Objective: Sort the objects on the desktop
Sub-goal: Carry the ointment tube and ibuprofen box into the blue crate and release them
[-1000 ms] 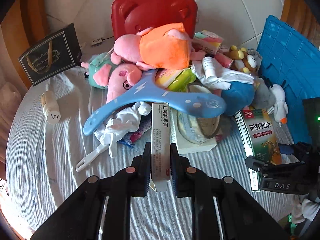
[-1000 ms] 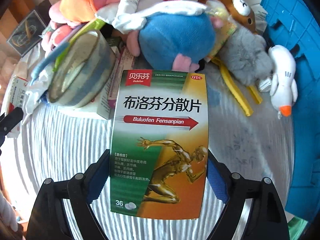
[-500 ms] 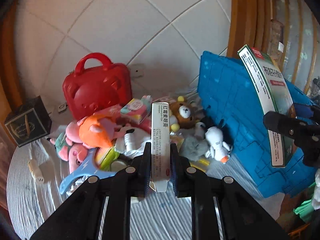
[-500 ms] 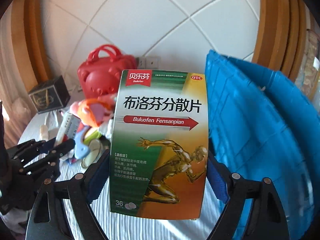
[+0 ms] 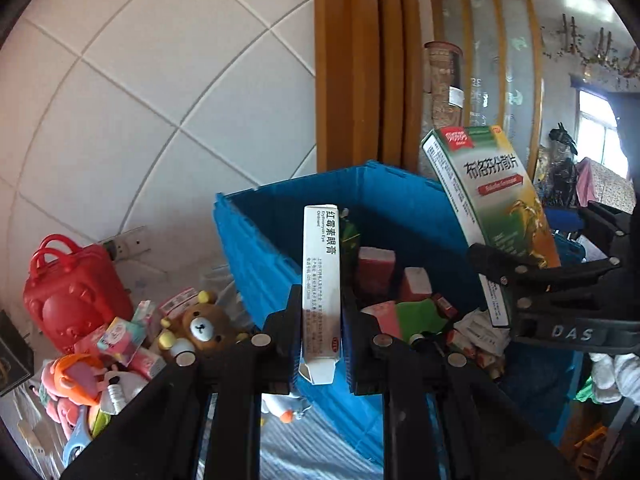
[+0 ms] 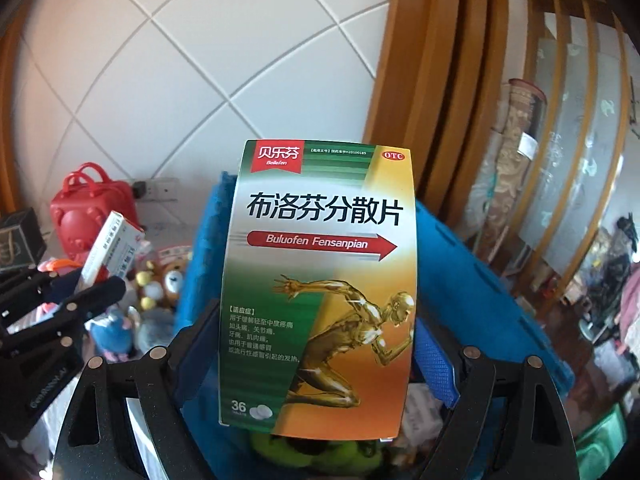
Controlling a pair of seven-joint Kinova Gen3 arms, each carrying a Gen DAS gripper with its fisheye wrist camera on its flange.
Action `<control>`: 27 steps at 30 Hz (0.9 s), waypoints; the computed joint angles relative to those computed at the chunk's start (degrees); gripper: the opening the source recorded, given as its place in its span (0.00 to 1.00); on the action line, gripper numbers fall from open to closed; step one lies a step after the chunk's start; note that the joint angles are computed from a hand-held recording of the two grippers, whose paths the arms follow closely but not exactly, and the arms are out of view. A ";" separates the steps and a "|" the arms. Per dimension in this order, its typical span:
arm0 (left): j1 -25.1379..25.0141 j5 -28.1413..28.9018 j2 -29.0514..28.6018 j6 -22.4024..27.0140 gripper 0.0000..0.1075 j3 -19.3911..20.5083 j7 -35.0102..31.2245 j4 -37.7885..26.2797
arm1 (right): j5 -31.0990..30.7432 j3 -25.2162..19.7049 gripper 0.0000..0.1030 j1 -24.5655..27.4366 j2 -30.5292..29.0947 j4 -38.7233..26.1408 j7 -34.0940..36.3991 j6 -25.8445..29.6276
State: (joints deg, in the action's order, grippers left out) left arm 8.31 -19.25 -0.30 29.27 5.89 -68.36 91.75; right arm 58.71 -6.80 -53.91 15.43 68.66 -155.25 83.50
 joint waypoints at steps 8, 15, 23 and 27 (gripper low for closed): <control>7.53 -2.34 9.44 11.70 0.16 1.39 -0.40 -14.00 | -2.37 -0.93 0.85 8.21 -5.83 11.89 1.29 -2.12; 11.78 -1.02 15.71 20.76 0.16 -1.12 -4.43 -22.77 | -4.18 -2.84 0.85 14.85 -8.87 18.42 2.25 -7.95; 16.05 -4.29 18.57 25.73 0.16 -3.59 -4.09 -26.56 | -3.38 -3.99 0.85 17.33 -10.14 20.94 3.39 -9.45; 16.38 -4.83 19.02 26.86 0.16 -3.88 -3.99 -27.32 | -2.86 -4.29 0.85 17.51 -9.94 21.09 3.57 -9.33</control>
